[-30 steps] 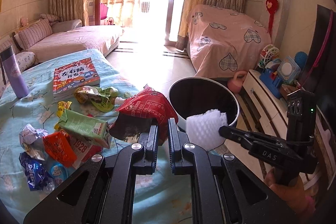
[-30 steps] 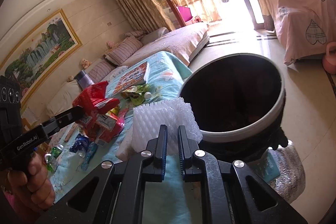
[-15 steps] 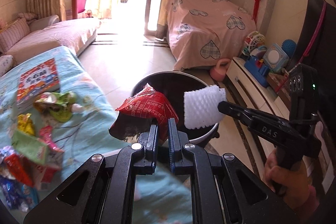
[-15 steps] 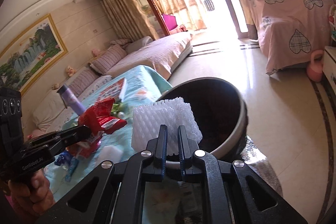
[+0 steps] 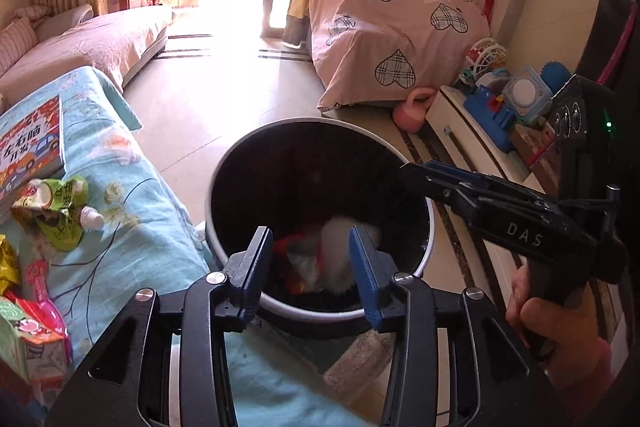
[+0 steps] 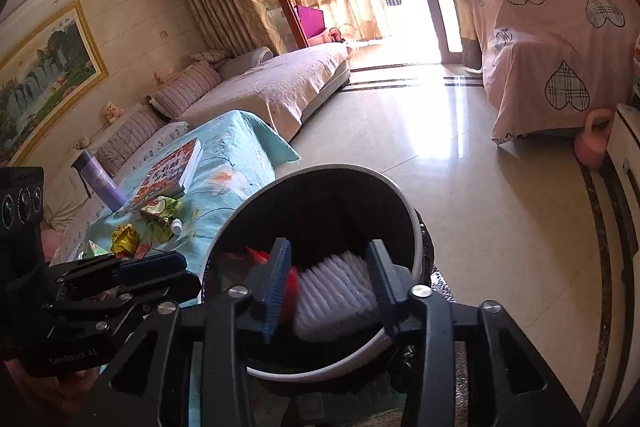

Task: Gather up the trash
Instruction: 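Carry both items over the black bin and open both tools to drop them, then grasp the blue wrapper with the left tool while the right tool grasps the white foam block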

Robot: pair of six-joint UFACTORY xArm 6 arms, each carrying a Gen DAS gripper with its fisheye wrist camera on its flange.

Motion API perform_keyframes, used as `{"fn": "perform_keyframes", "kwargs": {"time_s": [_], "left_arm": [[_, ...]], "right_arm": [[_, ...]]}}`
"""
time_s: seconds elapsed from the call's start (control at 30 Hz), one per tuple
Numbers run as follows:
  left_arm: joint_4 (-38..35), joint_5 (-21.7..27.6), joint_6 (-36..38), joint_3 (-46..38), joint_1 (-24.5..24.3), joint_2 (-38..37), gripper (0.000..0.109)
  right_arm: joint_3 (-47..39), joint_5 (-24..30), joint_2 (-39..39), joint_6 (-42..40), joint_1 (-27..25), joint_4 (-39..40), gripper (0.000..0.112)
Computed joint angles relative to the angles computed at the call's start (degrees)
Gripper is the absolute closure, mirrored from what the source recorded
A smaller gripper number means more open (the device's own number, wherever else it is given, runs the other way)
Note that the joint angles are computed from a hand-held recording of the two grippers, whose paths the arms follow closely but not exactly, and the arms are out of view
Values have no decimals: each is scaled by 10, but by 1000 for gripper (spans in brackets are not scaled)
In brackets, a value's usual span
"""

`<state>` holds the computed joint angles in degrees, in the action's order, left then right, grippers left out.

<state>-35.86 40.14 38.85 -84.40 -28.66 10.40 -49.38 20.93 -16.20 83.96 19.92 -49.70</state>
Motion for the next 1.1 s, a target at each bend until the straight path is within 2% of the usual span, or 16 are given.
{"fn": "perform_keyframes", "kwargs": {"time_s": [0.07,0.13,0.2,0.3,0.5,0.63,0.77,0.93,1.03,1.1], "left_arm": [[-8,-3,3,18,8,-17,59],[-29,-9,17,45,19,-41,57],[-43,-15,29,75,29,-68,50],[-68,-33,52,137,49,-119,46],[-88,-36,83,218,102,-188,46],[-97,-19,97,257,157,-220,45],[-105,-8,107,281,208,-235,45],[-126,11,117,291,270,-239,41],[-131,6,109,293,295,-237,36],[-122,-15,90,293,305,-233,32]], "right_arm": [[5,2,-8,23,3,-15,65],[10,-4,-16,50,6,-32,60],[8,-1,-20,86,19,-60,46],[1,10,-18,152,49,-110,32],[-25,28,11,241,115,-158,28],[-49,41,42,276,154,-171,26],[-85,40,84,274,176,-158,26],[-136,46,135,226,194,-120,26],[-175,70,169,175,207,-82,26],[-201,84,192,138,212,-54,26]]}}
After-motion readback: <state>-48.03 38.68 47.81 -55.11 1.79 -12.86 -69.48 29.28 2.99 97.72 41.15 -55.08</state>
